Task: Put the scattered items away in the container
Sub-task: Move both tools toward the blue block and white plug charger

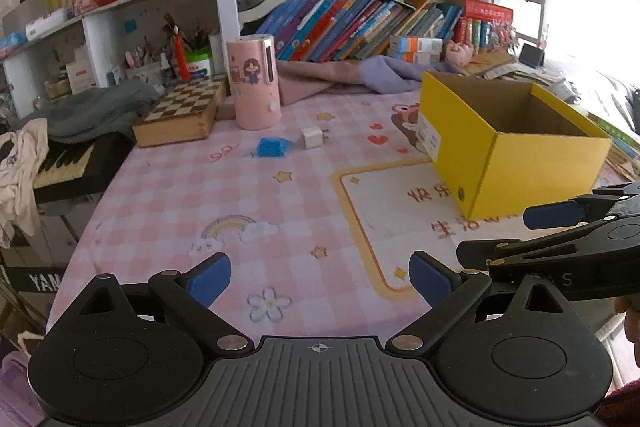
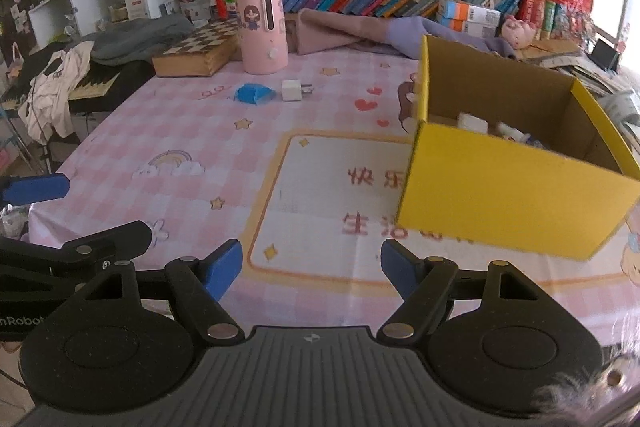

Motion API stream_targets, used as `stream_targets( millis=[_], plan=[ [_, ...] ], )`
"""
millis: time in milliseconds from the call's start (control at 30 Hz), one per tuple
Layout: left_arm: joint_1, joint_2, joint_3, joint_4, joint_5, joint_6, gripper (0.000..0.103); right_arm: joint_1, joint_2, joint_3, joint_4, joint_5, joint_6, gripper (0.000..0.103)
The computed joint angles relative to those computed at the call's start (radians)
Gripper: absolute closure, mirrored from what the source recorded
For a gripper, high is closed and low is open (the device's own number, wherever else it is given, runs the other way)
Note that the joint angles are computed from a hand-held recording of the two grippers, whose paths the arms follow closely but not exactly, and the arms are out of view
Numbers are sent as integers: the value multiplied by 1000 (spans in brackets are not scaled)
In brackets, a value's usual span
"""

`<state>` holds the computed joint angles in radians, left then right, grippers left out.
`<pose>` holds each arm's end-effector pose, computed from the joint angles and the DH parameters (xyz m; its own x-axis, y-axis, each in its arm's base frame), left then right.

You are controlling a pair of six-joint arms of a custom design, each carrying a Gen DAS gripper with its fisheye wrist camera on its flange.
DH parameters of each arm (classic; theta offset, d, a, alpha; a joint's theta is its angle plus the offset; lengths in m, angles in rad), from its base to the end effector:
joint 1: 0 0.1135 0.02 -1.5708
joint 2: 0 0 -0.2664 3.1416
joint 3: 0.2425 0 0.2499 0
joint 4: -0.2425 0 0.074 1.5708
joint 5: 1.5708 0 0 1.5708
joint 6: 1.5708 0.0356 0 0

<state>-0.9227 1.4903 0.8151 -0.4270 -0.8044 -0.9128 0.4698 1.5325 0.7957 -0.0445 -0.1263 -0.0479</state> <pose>0.1834 -0.1998 0.1862 -0.6114 -0.1015 -0.7847 -0.2081 0.9775 0.0357 0.2721 0.1432 0.1842 -0.6019 -0.3588 -0.7134 -0.5583 0.8278 0.0546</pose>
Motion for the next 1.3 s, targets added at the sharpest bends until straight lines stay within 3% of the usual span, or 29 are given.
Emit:
stream_targets(
  millis=[433, 967, 1133, 1300],
  plan=[
    [247, 46, 33, 166, 83, 241, 5, -2, 302, 347, -37, -53, -28, 29],
    [486, 149, 108, 266, 169, 415, 5, 30, 585, 739, -113, -53, -70, 30],
    [550, 238, 150, 337, 216, 497, 6, 51, 720, 947, -181, -17, -62, 37],
    [602, 347, 204, 454, 302, 610, 6, 70, 915, 1261, -322, -1, -45, 37]
  ],
)
